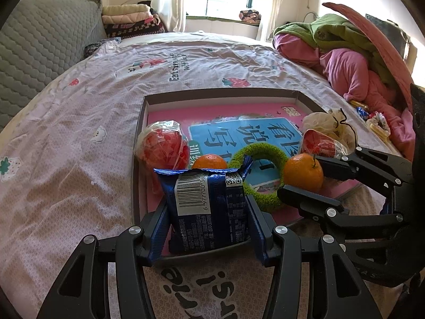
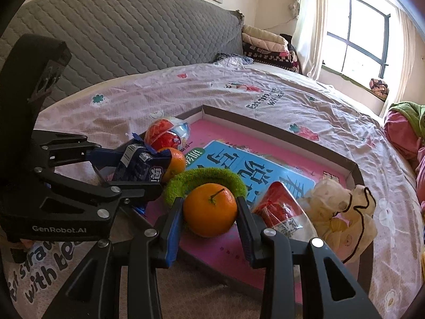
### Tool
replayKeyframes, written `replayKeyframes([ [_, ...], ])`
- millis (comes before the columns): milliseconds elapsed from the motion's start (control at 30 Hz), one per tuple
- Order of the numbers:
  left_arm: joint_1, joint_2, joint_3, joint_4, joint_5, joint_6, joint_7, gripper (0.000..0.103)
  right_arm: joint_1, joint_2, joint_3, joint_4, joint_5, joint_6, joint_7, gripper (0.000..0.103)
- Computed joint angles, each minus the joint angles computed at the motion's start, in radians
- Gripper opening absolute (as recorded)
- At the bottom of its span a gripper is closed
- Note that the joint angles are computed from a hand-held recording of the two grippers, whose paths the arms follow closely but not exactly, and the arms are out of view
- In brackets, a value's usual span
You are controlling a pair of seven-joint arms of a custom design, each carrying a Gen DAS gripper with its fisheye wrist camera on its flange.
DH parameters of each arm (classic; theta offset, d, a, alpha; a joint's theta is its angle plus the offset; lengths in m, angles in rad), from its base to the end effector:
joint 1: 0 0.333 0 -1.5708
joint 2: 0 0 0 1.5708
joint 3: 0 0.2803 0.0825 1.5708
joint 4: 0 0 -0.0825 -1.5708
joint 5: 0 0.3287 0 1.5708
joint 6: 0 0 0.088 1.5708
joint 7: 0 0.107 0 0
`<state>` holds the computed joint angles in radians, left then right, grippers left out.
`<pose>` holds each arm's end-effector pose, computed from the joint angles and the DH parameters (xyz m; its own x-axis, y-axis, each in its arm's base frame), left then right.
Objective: Organize objects
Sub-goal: 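Lower blue packet into tray and open left gripper while right gripper releases orange there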
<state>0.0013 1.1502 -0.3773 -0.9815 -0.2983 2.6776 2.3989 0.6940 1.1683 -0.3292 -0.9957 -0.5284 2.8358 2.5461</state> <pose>0.7317 -0.1401 0.2432 -0.6328 -0.7690 0.0908 -0.6058 0.4186 -0.6766 0.6316 0.3906 0.2286 0.1194 -0.9903 0.0714 -0.6475 -0.1321 -0.7505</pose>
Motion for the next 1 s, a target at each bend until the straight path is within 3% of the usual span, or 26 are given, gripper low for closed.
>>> replayKeyframes([
  [267, -0.009, 0.011, 0.008, 0.024, 0.009, -0.009, -0.014, 0.055, 0.004, -0.029, -0.013, -0.064, 0.015, 0.050, 0.043, 0.039],
  [867, -0.008, 0.011, 0.008, 0.024, 0.014, -0.008, -0.016, 0.055, 0.028, -0.049, -0.037, -0.100, 0.011, 0.062, 0.070, 0.039],
  [1000, -0.008, 0.011, 0.008, 0.023, 0.014, -0.007, -0.016, 0.055, 0.043, -0.077, -0.056, -0.153, 0.005, 0.106, 0.105, 0.039],
])
